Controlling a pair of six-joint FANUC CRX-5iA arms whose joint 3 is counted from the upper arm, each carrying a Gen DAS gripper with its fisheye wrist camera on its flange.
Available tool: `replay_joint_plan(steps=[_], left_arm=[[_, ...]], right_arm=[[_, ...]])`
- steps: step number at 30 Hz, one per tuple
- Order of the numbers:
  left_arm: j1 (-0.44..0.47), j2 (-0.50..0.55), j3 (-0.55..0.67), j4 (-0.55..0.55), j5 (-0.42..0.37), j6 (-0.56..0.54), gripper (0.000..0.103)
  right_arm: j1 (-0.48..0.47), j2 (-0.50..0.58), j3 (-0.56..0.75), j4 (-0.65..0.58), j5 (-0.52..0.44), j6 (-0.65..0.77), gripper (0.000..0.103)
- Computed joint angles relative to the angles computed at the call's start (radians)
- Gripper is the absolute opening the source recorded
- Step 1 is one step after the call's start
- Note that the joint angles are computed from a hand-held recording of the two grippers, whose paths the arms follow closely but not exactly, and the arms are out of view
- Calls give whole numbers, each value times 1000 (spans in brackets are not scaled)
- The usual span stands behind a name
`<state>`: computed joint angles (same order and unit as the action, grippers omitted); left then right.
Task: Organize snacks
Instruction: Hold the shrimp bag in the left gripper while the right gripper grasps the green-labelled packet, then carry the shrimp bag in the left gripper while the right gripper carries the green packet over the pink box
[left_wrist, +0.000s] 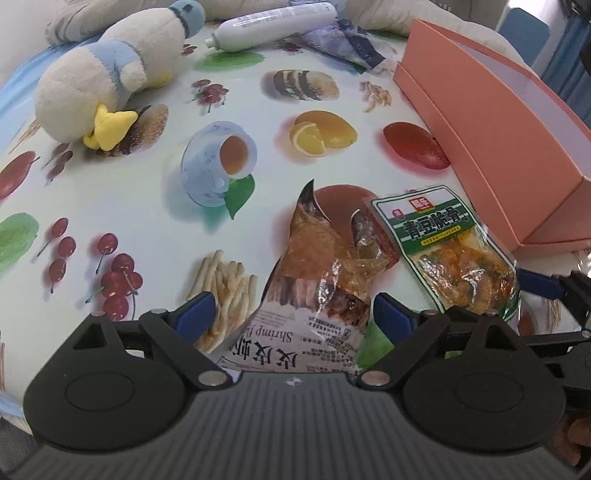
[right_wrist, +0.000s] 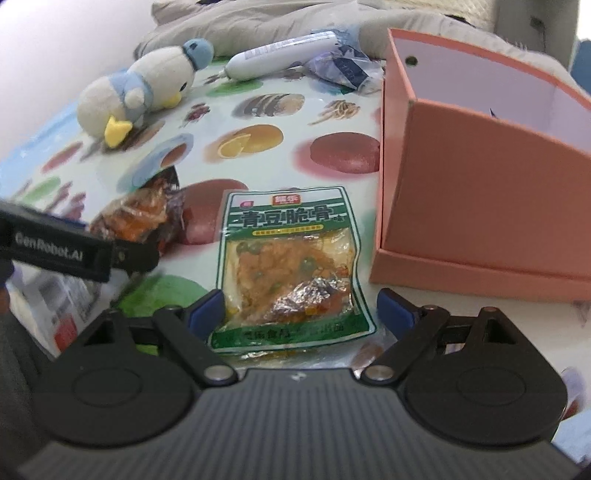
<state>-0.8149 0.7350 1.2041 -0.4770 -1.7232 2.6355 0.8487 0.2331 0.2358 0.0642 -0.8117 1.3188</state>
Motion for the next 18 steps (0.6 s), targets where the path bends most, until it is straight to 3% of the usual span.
replay_joint_plan(steps=[1, 6, 9, 18], left_arm=[[-2, 3, 7, -5, -7, 7, 88], [2, 6, 22, 8, -9, 10, 69], [4, -8, 8, 11, 6, 33, 64], [-9, -22, 52, -34, -23, 65, 61]], right_arm=[[2, -4, -7, 2, 9, 1, 85], [-1, -3, 22, -43, -22, 16, 55], [0, -9, 26, -35, -21, -1, 42], [6, -56, 4, -4, 5, -39, 37]])
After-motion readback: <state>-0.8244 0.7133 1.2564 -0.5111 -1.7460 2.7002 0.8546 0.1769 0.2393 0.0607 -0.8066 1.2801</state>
